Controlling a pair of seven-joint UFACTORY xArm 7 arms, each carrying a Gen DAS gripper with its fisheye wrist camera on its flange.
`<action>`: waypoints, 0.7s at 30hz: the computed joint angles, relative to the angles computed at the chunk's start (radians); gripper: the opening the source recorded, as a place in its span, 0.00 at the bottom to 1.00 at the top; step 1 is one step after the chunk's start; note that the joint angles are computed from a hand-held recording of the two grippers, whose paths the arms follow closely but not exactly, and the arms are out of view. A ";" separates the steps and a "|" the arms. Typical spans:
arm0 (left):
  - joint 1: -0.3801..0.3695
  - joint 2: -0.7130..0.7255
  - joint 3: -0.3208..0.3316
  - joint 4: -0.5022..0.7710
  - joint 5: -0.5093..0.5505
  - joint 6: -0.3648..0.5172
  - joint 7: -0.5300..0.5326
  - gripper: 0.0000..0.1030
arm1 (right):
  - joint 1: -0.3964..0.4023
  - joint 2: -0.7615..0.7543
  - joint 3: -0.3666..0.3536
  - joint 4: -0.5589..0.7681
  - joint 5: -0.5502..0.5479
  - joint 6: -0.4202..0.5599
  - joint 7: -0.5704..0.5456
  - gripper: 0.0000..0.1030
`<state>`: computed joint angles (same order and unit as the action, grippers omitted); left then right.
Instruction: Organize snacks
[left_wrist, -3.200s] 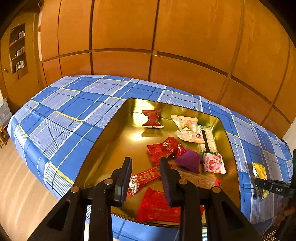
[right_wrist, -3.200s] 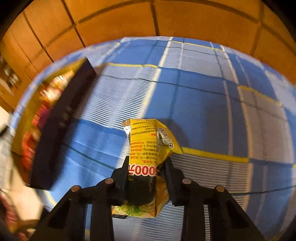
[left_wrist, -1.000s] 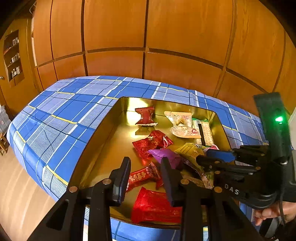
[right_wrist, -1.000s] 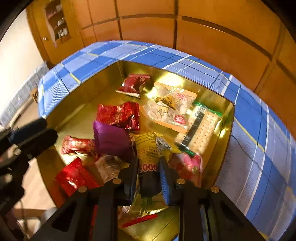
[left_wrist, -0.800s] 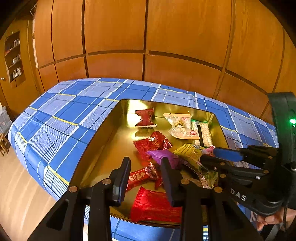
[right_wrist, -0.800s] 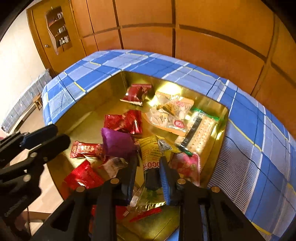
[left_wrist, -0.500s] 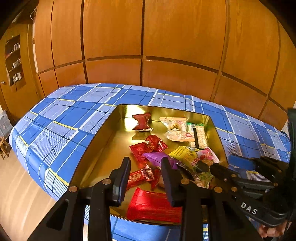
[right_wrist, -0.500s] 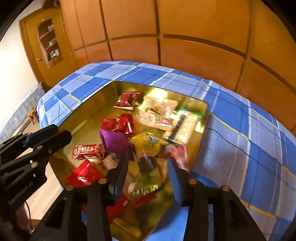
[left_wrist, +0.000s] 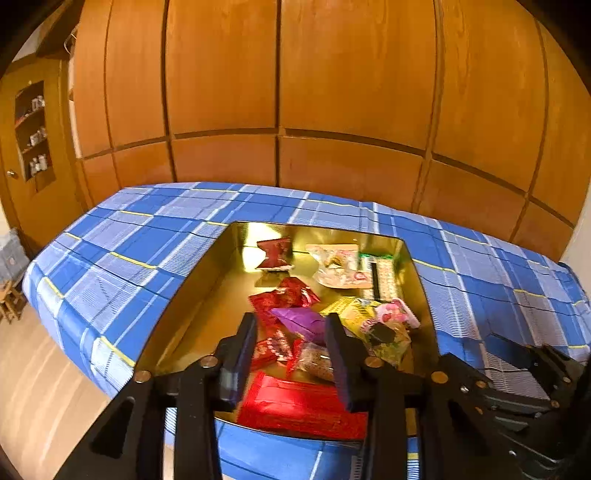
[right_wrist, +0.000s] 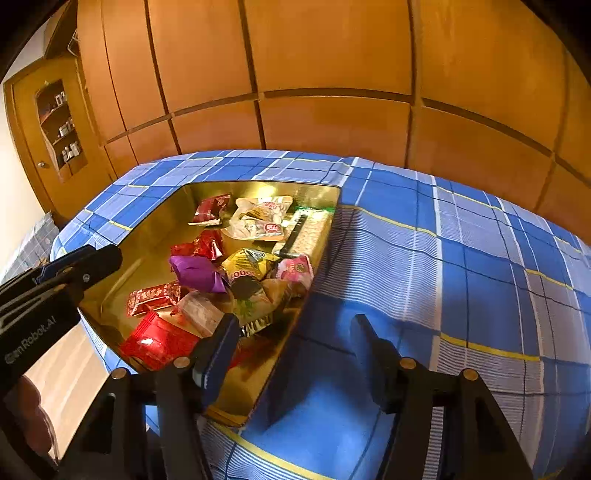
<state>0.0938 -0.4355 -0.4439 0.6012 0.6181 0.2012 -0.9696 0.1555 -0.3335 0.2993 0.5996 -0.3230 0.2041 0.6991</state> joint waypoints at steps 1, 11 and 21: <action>0.005 -0.004 -0.010 0.003 0.004 0.014 -0.006 0.50 | -0.002 -0.010 0.001 -0.008 -0.002 -0.001 0.004 0.64; 0.112 -0.072 -0.105 -0.013 0.076 0.001 -0.104 0.55 | -0.043 -0.064 0.045 -0.049 -0.029 -0.007 0.054 0.69; 0.065 -0.070 -0.051 -0.026 0.045 0.002 -0.080 0.55 | -0.047 -0.072 0.057 -0.059 -0.033 -0.020 0.064 0.74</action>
